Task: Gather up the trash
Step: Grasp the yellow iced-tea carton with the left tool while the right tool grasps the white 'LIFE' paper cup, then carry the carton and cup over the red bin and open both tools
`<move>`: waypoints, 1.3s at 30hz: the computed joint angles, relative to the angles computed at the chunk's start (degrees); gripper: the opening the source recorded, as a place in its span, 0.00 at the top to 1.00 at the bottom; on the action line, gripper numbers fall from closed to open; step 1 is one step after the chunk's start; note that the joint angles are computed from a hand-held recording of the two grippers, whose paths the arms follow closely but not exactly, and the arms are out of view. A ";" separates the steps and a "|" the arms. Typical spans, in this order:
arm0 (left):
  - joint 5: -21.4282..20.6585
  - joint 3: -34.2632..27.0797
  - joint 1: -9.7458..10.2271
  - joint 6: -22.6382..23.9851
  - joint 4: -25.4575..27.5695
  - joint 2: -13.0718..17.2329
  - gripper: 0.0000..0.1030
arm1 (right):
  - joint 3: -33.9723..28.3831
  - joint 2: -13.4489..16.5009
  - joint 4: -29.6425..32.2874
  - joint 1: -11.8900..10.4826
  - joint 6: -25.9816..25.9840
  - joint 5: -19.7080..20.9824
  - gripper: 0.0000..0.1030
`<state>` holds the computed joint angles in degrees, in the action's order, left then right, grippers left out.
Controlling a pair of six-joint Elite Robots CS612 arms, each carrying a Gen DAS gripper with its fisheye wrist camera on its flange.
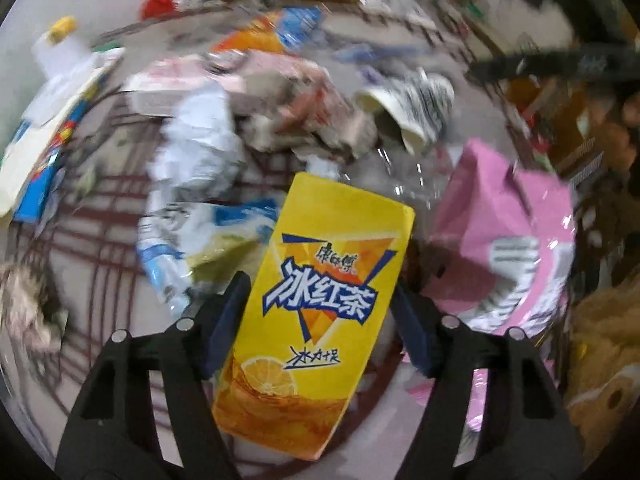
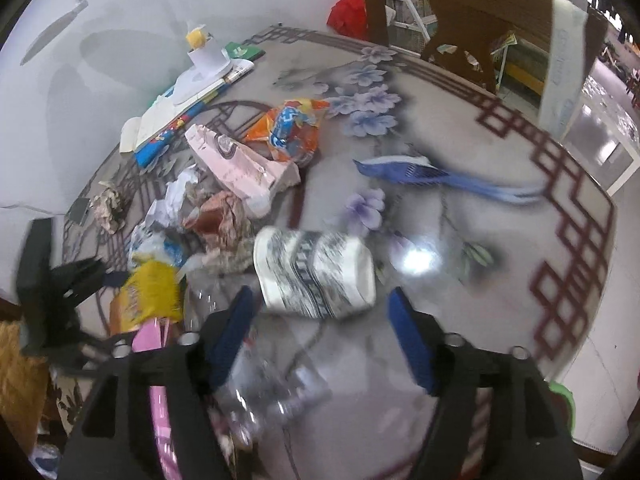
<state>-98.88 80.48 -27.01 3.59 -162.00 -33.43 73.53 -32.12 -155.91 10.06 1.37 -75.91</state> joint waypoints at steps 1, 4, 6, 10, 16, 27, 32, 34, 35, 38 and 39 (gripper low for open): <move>0.14 1.24 0.23 -3.55 -2.65 -0.57 0.35 | -1.16 0.83 0.10 0.38 0.16 -0.59 0.24; 0.71 4.82 0.75 -13.31 -10.24 -2.14 0.36 | -4.21 2.83 2.14 1.31 0.07 -2.33 0.21; 3.10 7.35 0.55 -18.80 -14.82 -3.27 0.36 | -6.94 4.51 4.65 2.04 0.21 -4.46 0.20; 6.24 9.95 -0.08 -24.82 -20.45 -4.45 0.36 | -10.62 6.79 9.46 2.62 1.30 -6.83 0.18; 11.56 9.86 -1.39 -30.66 -21.26 -5.09 0.38 | -10.79 7.25 8.48 2.61 1.76 -7.64 0.21; 18.35 9.44 -3.54 -39.79 -25.68 -6.26 0.39 | 4.16 -2.63 -11.92 0.95 2.85 -4.78 0.21; 20.76 9.75 -5.23 -37.29 -26.54 -7.89 0.39 | 10.98 -6.93 -20.15 0.20 3.94 -5.23 0.21; 21.63 9.84 -6.03 -36.11 -26.62 -8.48 0.39 | 13.49 -8.37 -22.70 -0.20 5.39 -4.80 0.21; 21.81 9.85 -6.29 -35.80 -26.63 -8.64 0.39 | 14.46 -8.98 -23.69 -0.31 5.73 -4.91 0.21; 21.84 9.89 -7.28 -34.75 -27.35 -9.24 0.39 | 17.71 -10.78 -27.59 -0.51 5.99 -6.65 0.21; 21.96 9.85 -7.56 -34.41 -27.41 -9.38 0.39 | 18.67 -11.33 -28.72 -0.64 6.09 -7.27 0.21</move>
